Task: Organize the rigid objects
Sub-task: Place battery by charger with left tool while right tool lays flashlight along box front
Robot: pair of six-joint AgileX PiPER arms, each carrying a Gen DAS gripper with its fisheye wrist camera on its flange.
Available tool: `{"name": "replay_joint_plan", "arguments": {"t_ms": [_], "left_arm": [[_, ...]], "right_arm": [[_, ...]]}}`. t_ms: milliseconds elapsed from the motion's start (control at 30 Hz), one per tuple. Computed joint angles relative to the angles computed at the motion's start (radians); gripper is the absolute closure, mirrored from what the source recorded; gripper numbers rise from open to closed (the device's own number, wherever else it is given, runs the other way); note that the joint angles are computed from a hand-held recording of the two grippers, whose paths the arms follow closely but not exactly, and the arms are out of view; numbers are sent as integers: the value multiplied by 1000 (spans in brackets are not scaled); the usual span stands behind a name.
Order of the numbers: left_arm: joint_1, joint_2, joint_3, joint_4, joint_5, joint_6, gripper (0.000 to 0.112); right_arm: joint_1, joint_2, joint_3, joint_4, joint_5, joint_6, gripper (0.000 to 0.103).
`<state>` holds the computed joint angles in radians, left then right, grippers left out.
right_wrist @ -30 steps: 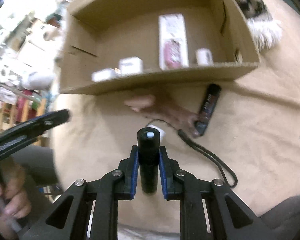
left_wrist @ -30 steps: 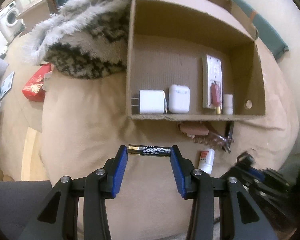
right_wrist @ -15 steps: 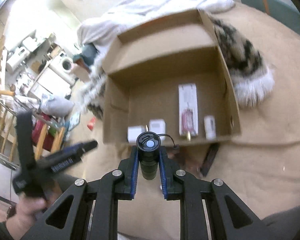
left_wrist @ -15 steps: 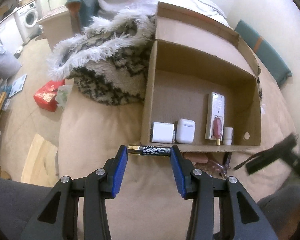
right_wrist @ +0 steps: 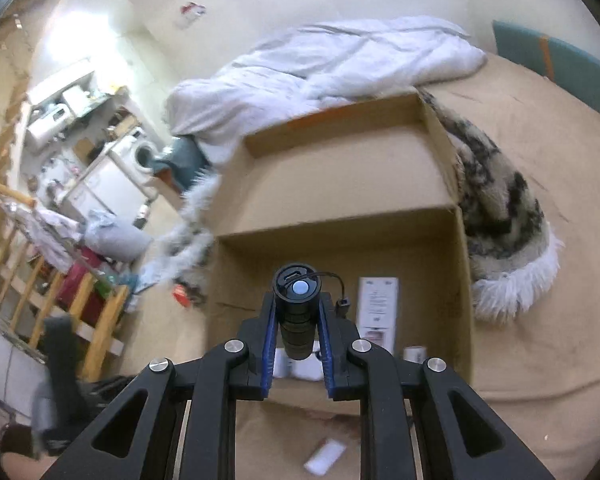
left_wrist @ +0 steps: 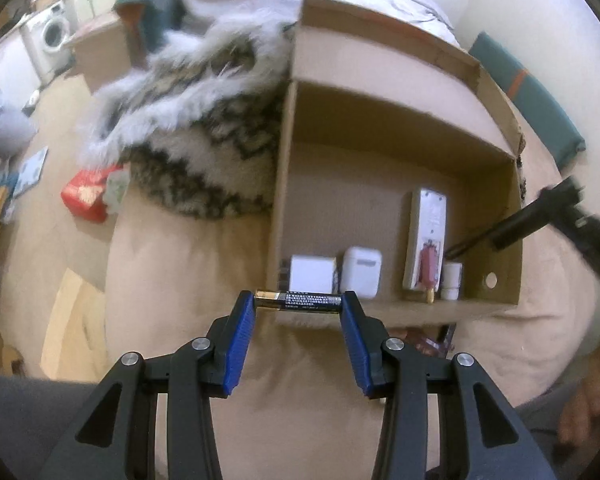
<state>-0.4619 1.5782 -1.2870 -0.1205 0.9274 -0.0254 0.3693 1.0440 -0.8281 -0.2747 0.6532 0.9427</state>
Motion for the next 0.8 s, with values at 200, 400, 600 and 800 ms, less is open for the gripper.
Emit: {"name": "replay_joint_plan", "arguments": {"t_ms": [200, 400, 600, 800], "left_arm": [[-105, 94, -136, 115, 7, -62, 72], [-166, 214, -238, 168, -2, -87, 72], [-172, 255, -160, 148, -98, -69, 72], [-159, 268, -134, 165, -134, -100, 72]], "right_arm": [[-130, 24, 125, 127, -136, -129, 83], [-158, 85, 147, 177, -160, -174, 83], [-163, 156, 138, 229, -170, -222, 83], [-185, 210, 125, 336, -186, -322, 83]]}}
